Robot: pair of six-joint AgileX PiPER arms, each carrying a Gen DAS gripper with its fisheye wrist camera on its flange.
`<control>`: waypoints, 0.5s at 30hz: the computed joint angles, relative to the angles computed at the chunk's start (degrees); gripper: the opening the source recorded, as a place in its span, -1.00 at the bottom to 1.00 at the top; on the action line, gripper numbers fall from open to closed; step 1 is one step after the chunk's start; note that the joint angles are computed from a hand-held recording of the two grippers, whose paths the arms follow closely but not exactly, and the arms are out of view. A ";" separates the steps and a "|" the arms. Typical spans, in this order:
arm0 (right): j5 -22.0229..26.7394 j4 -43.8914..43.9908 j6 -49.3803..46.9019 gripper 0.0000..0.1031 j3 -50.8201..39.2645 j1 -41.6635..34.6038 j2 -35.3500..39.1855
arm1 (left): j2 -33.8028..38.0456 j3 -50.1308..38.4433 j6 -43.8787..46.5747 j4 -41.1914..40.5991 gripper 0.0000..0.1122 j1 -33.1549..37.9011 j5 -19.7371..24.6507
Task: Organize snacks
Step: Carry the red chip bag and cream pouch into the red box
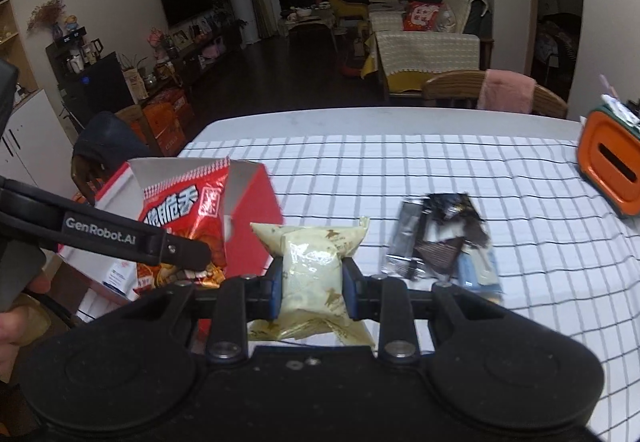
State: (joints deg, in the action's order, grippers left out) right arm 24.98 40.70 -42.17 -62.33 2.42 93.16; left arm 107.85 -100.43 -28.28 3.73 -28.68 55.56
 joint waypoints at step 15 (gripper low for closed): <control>0.03 -18.20 19.73 -0.46 -17.19 16.18 13.12 | -2.85 5.01 10.07 -0.31 0.20 15.24 0.44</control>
